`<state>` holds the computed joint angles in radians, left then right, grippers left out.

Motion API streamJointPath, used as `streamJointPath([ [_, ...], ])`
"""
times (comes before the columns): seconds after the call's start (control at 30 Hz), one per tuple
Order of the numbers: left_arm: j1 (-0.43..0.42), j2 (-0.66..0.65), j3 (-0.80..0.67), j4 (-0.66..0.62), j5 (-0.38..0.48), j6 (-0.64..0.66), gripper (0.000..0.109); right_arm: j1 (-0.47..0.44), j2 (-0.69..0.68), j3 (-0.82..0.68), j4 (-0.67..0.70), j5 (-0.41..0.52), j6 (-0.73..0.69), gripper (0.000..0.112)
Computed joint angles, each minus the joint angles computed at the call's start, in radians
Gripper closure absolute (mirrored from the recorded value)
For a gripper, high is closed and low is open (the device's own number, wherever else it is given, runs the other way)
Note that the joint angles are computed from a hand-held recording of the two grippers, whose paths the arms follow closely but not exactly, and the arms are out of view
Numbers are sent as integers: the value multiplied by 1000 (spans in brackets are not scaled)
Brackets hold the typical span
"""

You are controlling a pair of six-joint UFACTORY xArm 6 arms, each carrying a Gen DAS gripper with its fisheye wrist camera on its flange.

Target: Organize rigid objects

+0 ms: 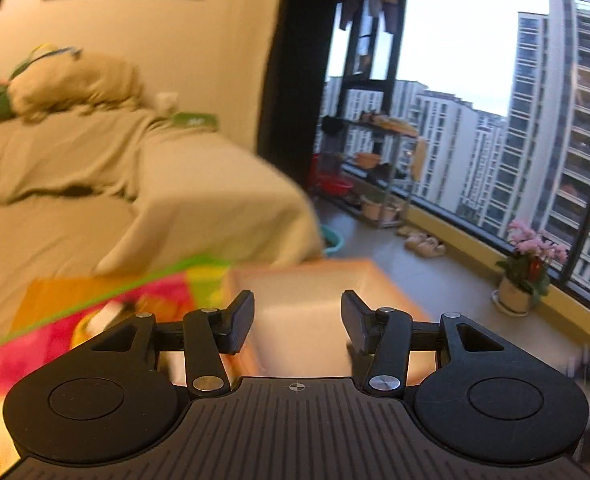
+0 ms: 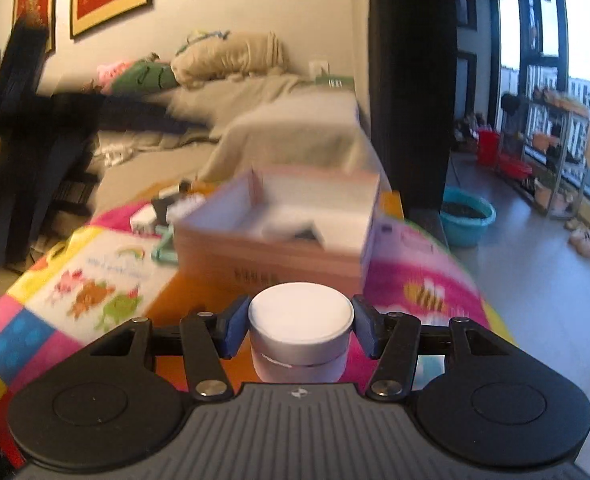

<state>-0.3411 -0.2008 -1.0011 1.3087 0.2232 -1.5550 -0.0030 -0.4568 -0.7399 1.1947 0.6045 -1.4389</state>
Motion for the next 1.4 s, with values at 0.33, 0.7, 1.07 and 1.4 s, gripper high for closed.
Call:
streamJointPath([
  [0.33, 63, -201, 303, -25, -75, 63, 55, 213, 526, -610, -390, 21, 569, 58],
  [0.7, 178, -281, 442, -20, -156, -19, 55, 295, 834, -890, -836, -38, 1004, 54],
  [1.07, 181, -66, 177, 141, -160, -156, 56, 252, 302, -253, -198, -312, 296, 34],
  [1.4, 187, 226, -105, -302, -63, 212, 56, 267, 194, -28, 226, -319, -82, 34],
])
